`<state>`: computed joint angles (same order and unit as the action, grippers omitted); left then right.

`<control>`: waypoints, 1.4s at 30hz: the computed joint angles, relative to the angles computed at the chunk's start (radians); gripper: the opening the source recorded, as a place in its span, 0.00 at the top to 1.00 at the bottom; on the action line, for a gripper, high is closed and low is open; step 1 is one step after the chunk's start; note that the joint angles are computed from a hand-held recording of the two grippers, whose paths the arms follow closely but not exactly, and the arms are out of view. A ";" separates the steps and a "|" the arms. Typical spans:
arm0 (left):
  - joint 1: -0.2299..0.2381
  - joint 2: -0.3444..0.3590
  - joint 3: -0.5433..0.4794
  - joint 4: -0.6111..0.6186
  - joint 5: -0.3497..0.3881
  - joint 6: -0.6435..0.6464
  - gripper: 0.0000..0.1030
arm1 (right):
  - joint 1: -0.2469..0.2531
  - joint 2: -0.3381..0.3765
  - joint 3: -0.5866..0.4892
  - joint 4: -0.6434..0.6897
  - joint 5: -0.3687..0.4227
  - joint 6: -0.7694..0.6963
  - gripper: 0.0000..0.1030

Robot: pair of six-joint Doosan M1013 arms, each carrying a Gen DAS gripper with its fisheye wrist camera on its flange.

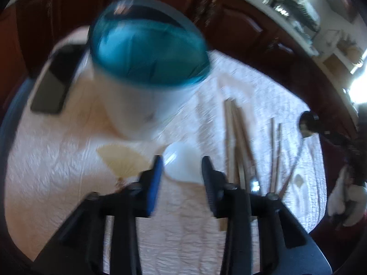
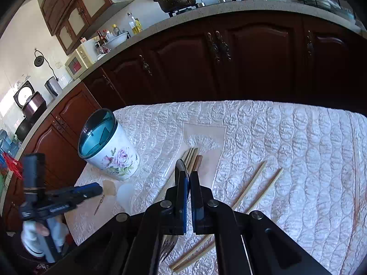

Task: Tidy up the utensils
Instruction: 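Grasp the white plastic ladle with the left tool while the right tool grasps the metal spoon, then carry the ladle and spoon over the teal-lidded holder and release both into it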

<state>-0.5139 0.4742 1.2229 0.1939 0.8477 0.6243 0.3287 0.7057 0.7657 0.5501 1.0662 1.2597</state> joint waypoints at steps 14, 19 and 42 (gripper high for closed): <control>0.035 0.063 -0.033 -0.168 -0.032 0.157 0.92 | 0.007 0.012 -0.007 0.009 0.029 0.016 0.98; 0.020 0.032 -0.011 -0.107 -0.044 0.130 0.96 | 0.010 0.011 -0.011 0.021 0.028 0.008 0.98; -0.006 -0.110 -0.023 0.605 -0.005 -0.238 0.99 | 0.109 0.124 -0.361 -0.080 -0.057 0.105 0.98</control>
